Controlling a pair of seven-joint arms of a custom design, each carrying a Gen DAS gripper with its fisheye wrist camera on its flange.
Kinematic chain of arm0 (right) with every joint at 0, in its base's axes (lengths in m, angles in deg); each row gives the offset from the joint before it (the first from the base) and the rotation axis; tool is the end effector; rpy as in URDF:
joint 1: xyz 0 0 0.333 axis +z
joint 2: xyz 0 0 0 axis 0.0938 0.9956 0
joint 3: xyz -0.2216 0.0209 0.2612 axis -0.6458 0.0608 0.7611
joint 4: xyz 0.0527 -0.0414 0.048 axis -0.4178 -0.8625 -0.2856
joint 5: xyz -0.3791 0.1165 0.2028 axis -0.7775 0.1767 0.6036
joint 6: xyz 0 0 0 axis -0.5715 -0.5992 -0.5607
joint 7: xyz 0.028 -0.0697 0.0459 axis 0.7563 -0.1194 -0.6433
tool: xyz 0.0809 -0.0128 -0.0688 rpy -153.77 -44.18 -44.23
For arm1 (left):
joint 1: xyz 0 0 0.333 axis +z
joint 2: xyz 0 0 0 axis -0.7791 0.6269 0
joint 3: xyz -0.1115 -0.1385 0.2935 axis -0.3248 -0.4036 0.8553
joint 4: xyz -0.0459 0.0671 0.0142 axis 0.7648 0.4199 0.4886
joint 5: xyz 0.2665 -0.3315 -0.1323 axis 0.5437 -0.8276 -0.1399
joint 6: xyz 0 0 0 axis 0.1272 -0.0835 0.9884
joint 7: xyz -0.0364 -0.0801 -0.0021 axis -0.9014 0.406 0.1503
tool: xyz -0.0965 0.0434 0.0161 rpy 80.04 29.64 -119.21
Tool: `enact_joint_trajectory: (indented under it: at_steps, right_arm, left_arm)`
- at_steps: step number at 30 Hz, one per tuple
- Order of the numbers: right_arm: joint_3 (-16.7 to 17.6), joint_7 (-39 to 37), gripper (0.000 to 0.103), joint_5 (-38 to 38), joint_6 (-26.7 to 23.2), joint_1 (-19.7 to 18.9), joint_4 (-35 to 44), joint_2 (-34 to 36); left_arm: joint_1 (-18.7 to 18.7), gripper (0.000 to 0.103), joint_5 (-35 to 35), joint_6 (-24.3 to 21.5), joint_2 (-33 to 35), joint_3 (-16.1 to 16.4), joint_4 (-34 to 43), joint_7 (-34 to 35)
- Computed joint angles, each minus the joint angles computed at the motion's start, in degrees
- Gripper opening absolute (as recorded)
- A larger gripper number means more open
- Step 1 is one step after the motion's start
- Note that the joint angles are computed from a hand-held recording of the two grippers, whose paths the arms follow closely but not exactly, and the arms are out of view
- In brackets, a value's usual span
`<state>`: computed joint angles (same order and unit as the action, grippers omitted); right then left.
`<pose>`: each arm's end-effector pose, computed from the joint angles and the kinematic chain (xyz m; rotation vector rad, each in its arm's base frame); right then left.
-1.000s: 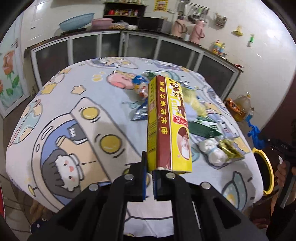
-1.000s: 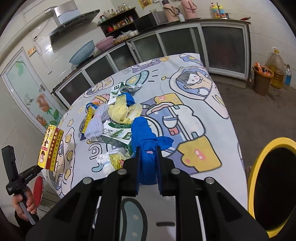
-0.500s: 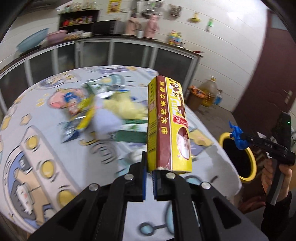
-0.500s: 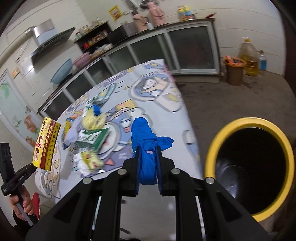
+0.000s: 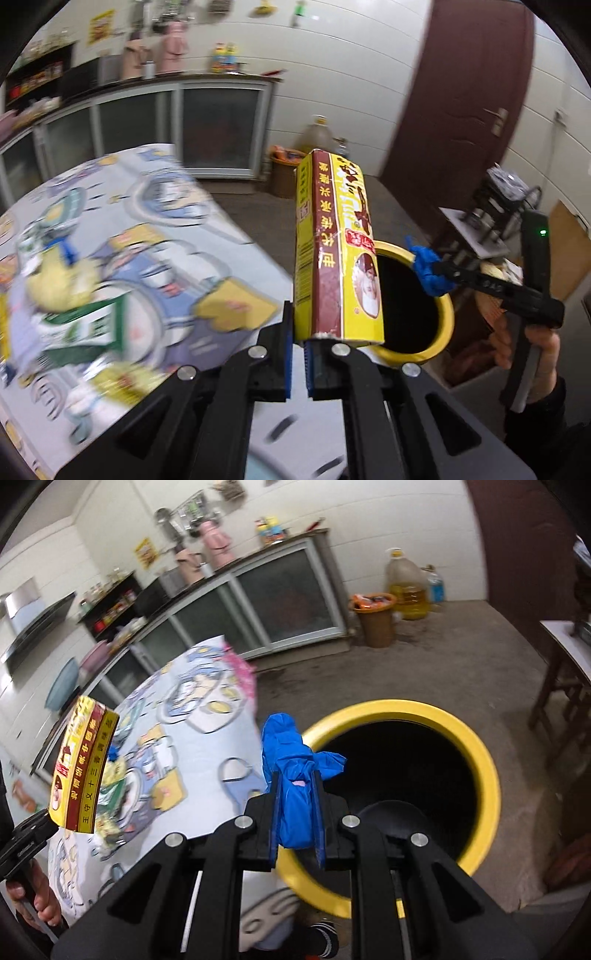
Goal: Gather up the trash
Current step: 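Carry box and glove to the yellow bin and open both tools over it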
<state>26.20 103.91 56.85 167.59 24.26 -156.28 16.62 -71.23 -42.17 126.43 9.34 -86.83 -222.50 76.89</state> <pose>0.4761 0.1325 0.5185 -1.6347 1.6477 -0.2426 0.4087 -0.3316 0.5659 -1.7104 1.9507 -1.0057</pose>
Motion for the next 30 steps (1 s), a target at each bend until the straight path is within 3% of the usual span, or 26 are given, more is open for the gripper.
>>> enact_joint_trajectory:
  at_steps: [8, 23, 25, 27, 28, 29, 30]
  right_arm:
    - [-0.73, 2.27, 0.015, -1.48, 0.55, -2.59, -1.87, 1.01]
    - [-0.47, 4.99, 0.016, -1.98, -1.12, -5.17, -0.36, 5.53]
    - [-0.19, 5.79, 0.017, -2.45, -1.03, -5.56, -0.01, 5.79]
    - [1.01, 8.72, 0.028, -4.78, -0.84, -7.26, -0.15, 5.69]
    - [1.09, 9.54, 0.042, -5.17, -0.30, -7.52, -0.46, 5.44]
    - [0.52, 9.45, 0.055, -4.49, 0.28, -7.08, -0.80, 5.10]
    - [0.11, 9.39, 0.057, -4.20, 0.28, -6.87, -1.08, 4.68]
  left_arm:
    - [-1.64, 0.004, -1.14, 2.38, 13.41, -0.18, 9.63, 5.23]
    - [-2.74, 0.004, -3.39, -4.28, 29.44, -1.41, 23.73, 11.27]
    - [-2.79, 0.005, -4.69, -5.64, 31.20, -1.84, 25.96, 12.70]
    - [-3.38, 0.007, -3.17, -5.90, 31.71, -1.34, 26.88, 11.12]
    - [-3.58, 0.010, -2.43, -6.01, 31.82, -1.15, 27.24, 10.46]
    - [-3.54, 0.023, -2.37, -5.84, 31.65, -1.12, 27.23, 10.23]
    - [-3.63, 0.049, -1.90, -5.38, 31.20, -0.86, 26.82, 8.91]
